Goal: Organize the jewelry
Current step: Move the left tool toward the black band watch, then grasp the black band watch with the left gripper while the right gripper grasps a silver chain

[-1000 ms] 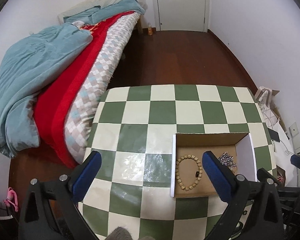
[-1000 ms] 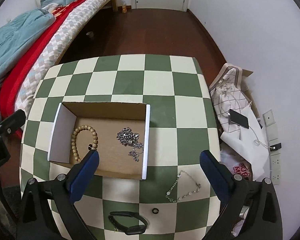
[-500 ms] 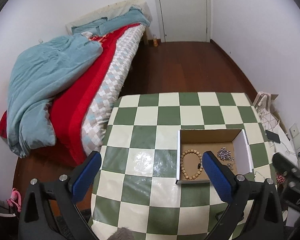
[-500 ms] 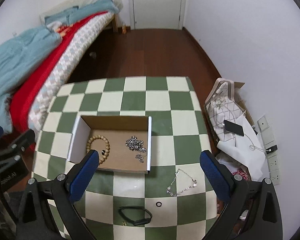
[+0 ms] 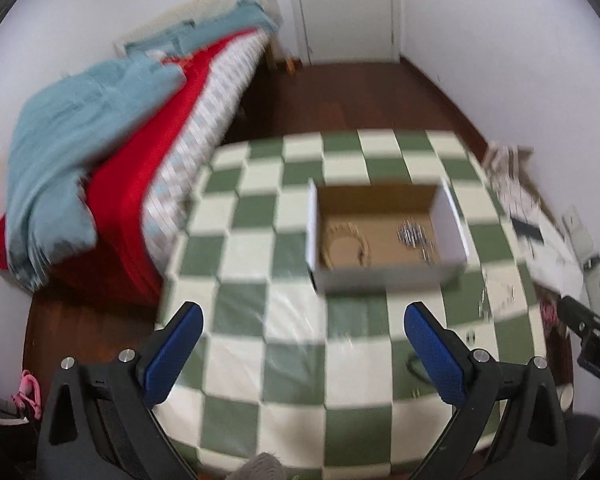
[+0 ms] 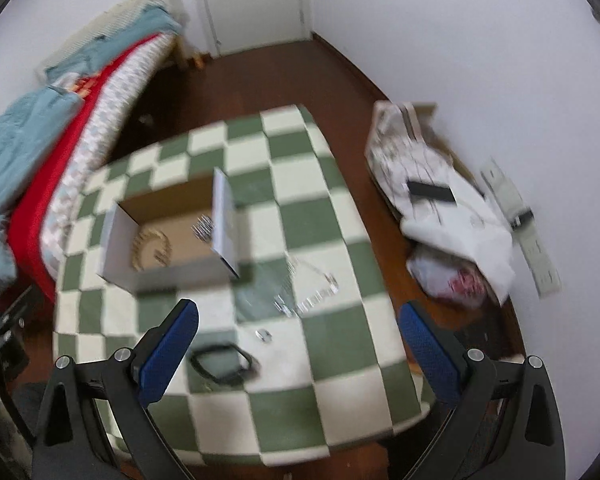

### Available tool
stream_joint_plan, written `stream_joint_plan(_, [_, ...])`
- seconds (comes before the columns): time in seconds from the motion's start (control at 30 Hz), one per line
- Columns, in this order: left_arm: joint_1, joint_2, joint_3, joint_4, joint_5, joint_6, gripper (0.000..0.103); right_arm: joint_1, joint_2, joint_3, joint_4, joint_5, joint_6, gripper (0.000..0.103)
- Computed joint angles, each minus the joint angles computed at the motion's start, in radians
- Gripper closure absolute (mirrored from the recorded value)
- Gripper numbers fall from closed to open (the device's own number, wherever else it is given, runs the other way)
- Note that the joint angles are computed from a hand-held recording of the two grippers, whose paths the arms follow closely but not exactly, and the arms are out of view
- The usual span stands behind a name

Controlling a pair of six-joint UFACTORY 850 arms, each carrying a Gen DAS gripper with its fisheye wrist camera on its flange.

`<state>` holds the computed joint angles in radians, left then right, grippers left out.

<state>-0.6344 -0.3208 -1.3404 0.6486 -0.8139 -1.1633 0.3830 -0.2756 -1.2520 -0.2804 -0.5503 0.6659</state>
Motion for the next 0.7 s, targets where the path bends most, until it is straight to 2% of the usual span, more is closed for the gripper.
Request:
stream_joint_plan(0.03, [-0.005, -0.013, 0.002, -0.026, 0.003, 0.015, 0.0, -0.004, 0.003, 0.026, 0.001, 0.001, 0.003, 0.008])
stream_joint_plan(0.1, [-0.009, -0.047, 0.002, -0.097, 0.024, 0.061, 0.0, -0.011, 0.006, 0.065, 0.013, 0.003, -0.001, 0.026])
stream_joint_plan(0.27, [0.008, -0.137, -0.027, -0.344, 0.082, 0.232, 0.001, -0.049, 0.001, 0.144, 0.12, 0.037, -0.07, 0.028])
stream_joint_plan(0.3, [0.012, -0.154, -0.036, -0.389, 0.09, 0.268, 0.004, -0.055, -0.001, 0.152, 0.135, 0.041, -0.078, 0.028])
stream_joint_plan(0.37, [0.023, -0.189, -0.053, -0.487, 0.109, 0.346, 0.015, -0.067, -0.007, 0.165, 0.166, 0.051, -0.1, 0.028])
stream_joint_plan(0.47, [0.036, -0.235, -0.086, -0.592, 0.112, 0.432, 0.035, -0.083, -0.016, 0.173, 0.195, 0.057, -0.127, 0.028])
stream_joint_plan(0.53, [0.038, -0.257, -0.104, -0.615, 0.106, 0.457, 0.061, -0.09, -0.025, 0.165, 0.21, 0.056, -0.14, 0.028])
stream_joint_plan(0.57, [0.032, -0.257, -0.106, -0.585, 0.11, 0.439, 0.064, -0.095, -0.028, 0.165, 0.224, 0.06, -0.155, 0.028])
stream_joint_plan(0.63, [0.03, -0.265, -0.118, -0.57, 0.107, 0.448, 0.095, -0.1, -0.04, 0.155, 0.237, 0.06, -0.171, 0.028])
stream_joint_plan(0.7, [0.033, -0.264, -0.117, -0.578, 0.113, 0.457, 0.096, -0.103, -0.053, 0.143, 0.263, 0.062, -0.198, 0.028])
